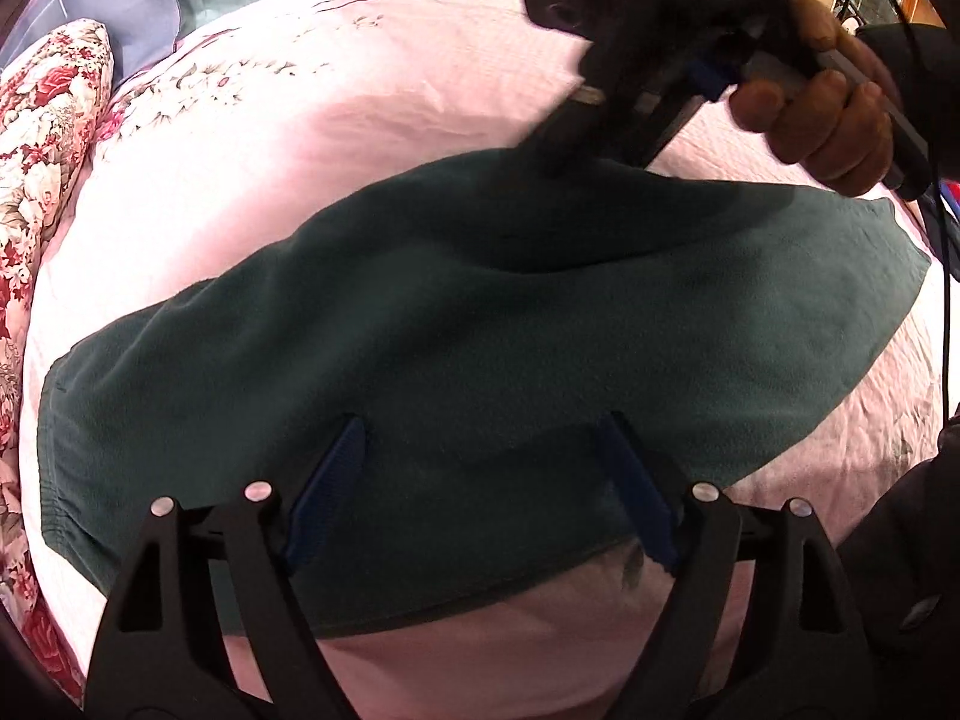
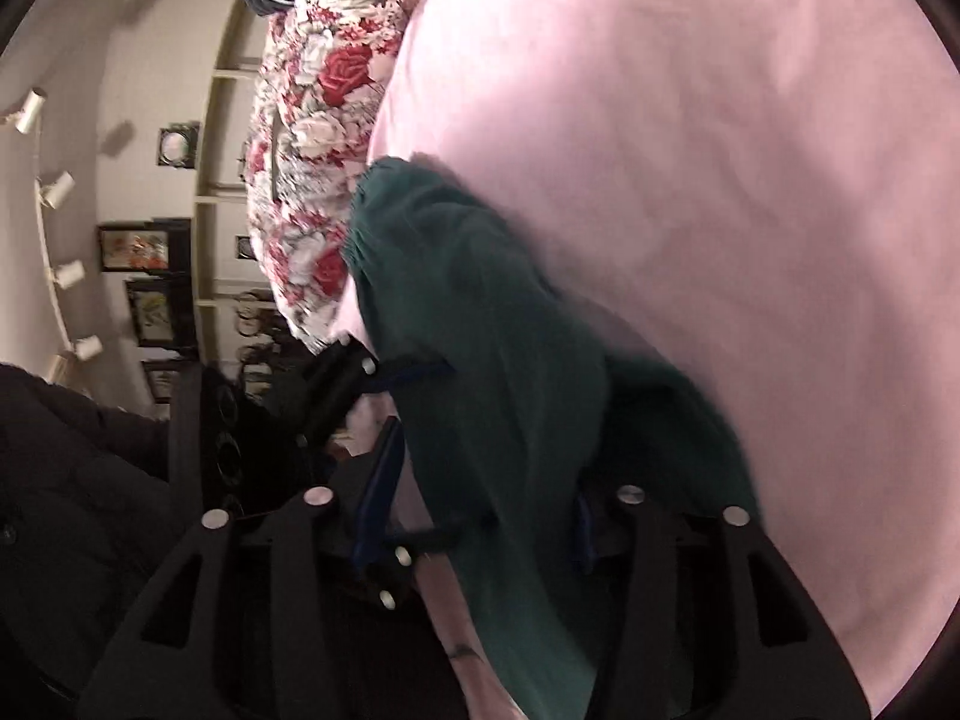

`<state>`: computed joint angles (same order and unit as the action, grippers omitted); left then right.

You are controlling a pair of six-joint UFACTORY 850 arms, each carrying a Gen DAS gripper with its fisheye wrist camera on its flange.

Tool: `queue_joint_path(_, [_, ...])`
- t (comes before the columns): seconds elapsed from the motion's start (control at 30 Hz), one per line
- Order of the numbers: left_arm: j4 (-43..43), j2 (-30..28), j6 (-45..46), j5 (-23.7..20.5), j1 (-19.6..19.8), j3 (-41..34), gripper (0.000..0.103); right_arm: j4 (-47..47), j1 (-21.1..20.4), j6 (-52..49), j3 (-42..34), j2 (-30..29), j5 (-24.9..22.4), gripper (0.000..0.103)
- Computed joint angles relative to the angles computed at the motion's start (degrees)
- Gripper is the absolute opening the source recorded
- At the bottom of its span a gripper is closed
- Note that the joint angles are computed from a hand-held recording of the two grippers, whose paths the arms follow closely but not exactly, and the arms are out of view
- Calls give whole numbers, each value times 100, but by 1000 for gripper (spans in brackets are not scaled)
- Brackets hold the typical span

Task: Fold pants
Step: 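Grasp the folded pants end with the right gripper and lift it toward the left gripper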

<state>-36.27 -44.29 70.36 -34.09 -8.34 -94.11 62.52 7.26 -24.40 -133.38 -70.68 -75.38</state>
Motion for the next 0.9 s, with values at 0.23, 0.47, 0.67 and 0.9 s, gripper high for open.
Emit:
queue_joint_path(0.23, [-7, 51, -49, 68, -20, 85, 82, 1136, -148, -629, 774, 425, 1292, 49])
queue_joint_path(0.47, [-73, 98, 52, 105, -11, 160, 83, 1115, -191, -262, 628, 232, 1267, 37])
queue_joint_path(0.67, [262, 0, -150, -184, -3, -113, 82, -218, -302, 41, 951, 771, 1686, 50])
queue_joint_path(0.9, [-247, -63, 745, 266, 228, -564, 82, 389, -174, -1000, 2937, 2271, 2564, 49])
